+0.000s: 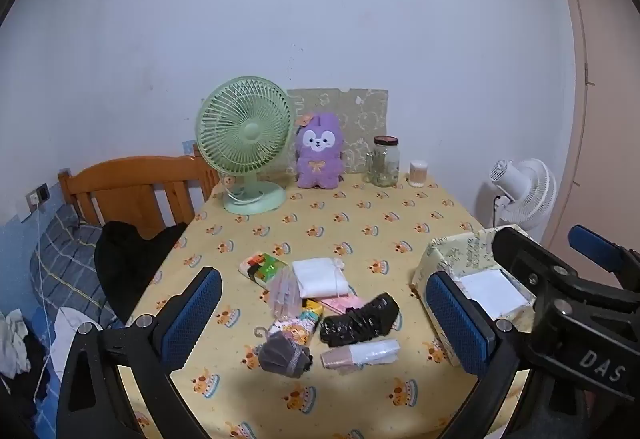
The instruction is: Organize soft objects
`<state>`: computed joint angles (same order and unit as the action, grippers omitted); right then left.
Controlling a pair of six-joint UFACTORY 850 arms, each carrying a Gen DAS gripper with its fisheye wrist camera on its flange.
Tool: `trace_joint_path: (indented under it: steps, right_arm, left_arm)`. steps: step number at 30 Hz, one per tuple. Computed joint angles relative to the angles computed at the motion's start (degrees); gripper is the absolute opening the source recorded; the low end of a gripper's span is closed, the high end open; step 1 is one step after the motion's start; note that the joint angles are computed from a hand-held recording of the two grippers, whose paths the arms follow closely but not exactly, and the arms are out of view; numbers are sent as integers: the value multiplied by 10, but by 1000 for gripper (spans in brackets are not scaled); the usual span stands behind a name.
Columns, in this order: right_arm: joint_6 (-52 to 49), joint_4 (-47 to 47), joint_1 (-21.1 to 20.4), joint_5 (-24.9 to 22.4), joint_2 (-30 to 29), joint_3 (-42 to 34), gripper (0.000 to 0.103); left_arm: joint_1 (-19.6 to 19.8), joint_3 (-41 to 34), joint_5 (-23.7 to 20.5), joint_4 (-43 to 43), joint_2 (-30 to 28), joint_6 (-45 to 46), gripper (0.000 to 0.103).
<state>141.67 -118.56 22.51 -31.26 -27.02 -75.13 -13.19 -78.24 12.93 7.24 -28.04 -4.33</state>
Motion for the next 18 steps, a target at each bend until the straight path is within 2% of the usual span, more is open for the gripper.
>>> trace_joint_path:
  steps: [3, 4, 6, 8, 11, 13, 18]
  right_arm:
    - [0, 2, -2, 7, -4, -5, 101]
    - [-1, 5, -3, 11, -6, -8, 101]
    - [-12, 14, -10, 22, -12, -20, 101]
    - [-31, 23, 5, -4, -8, -15, 101]
    - [-27, 17, 5, -13, -8, -13, 101]
    - [-45, 33, 13, -22, -14, -20, 101]
    - [-43, 32, 13, -23, -15, -22, 101]
  left_arm:
    - [0, -2, 5, 16, -3, -14, 103]
    - [0, -11, -14, 8, -7, -16, 103]
    - [5, -20, -19, 16, -10, -24, 103]
    - [9, -24, -15, 63, -14, -72, 103]
    - [10, -16, 1, 68, -13, -83, 103]
    - [7, -13, 5, 32, -11, -44, 103]
    - [7, -12, 4, 35, -11, -48, 103]
